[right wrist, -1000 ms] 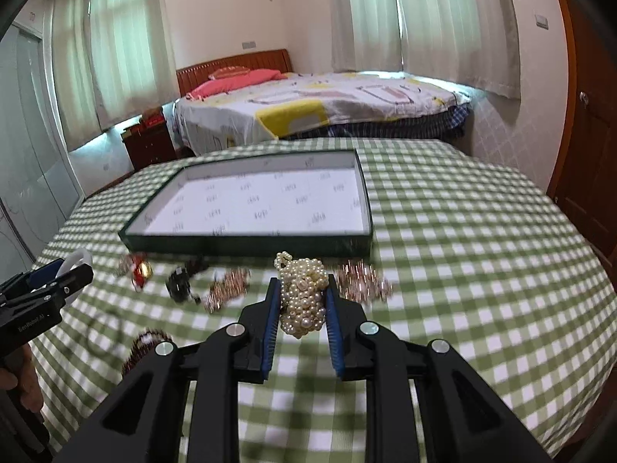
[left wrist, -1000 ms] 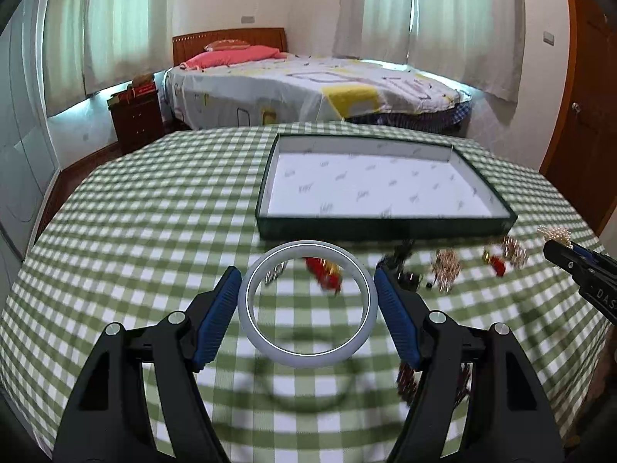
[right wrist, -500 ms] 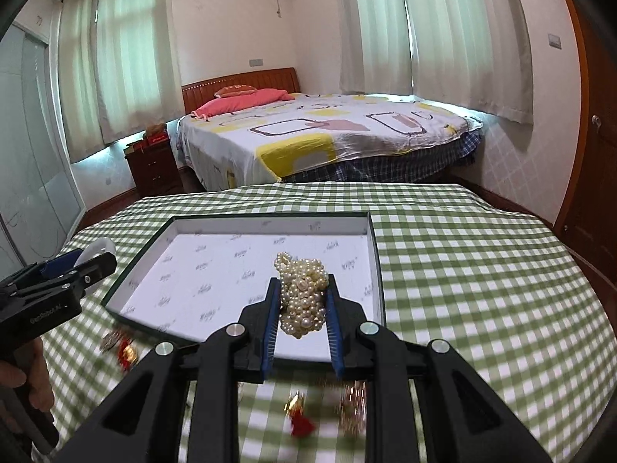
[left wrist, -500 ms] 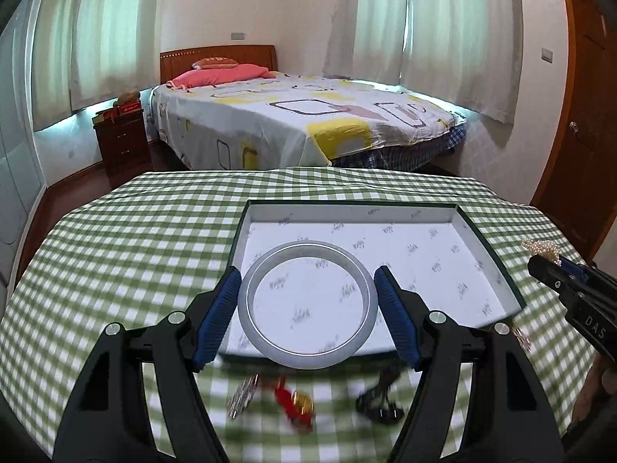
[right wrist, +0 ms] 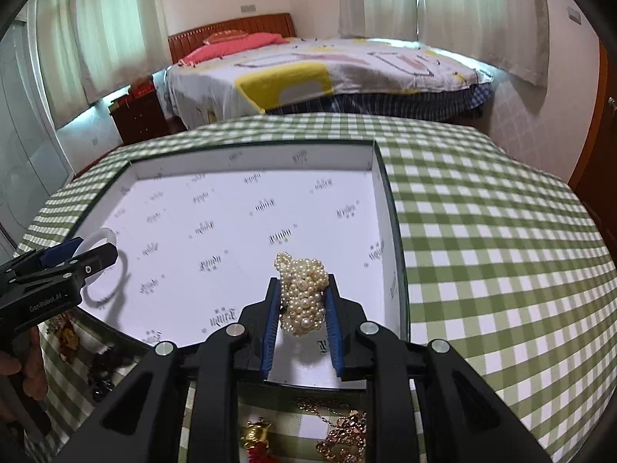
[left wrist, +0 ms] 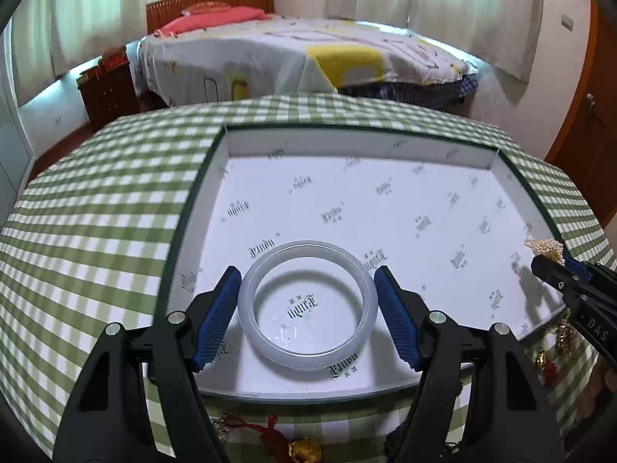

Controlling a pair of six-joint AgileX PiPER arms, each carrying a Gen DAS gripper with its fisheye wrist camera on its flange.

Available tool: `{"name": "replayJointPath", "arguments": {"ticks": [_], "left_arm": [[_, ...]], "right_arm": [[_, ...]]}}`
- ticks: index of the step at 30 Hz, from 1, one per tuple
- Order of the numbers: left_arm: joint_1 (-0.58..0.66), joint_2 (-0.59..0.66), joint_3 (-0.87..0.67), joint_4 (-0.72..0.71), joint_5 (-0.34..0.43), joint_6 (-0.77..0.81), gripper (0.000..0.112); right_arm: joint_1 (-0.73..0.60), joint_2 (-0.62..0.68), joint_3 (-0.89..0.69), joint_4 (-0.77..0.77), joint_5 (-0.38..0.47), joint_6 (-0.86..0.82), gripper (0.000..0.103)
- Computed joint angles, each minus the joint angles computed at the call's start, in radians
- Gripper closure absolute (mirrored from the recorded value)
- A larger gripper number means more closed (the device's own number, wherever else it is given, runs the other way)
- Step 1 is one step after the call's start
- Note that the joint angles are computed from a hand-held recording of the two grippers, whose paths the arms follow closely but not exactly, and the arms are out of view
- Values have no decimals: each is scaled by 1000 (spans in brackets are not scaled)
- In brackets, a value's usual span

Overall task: Organize jewelry
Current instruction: 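Carry the bangle with the left tool while the right tool carries pearls into the box, then open the left tool releasing the bangle while the right tool releases the pearls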

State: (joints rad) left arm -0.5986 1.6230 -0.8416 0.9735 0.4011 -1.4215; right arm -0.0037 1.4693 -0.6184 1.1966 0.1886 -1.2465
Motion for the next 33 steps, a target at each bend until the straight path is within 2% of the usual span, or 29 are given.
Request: {"name": "replayJointPath", "arguments": {"ticks": [9,12,14,18,20,29,33], "left_arm": [[-9,52,-34,4,16,17,43],[-12,59,-42,-1,22,30,43],[-14,69,-53,-17,24,53,43],[-7,74,-58,-64,6,97,42],[-8,67,-51,-39,2,66,42],[-14,7,-20,13,24,11,35],[-42,-46,8,57,59,-39,34]], "right_arm": [[15,25,3,19,-32,-35,79],[5,23,7,58,-19,-83,75],[0,21,11,103,-16,-132,69],[-5,20,13,132,-11,-168,62],[-7,14,17,147,-7,-185,58],[-21,-10,32,213,16,-245,56],[-27,-60,54,192,19,-223,56]]}}
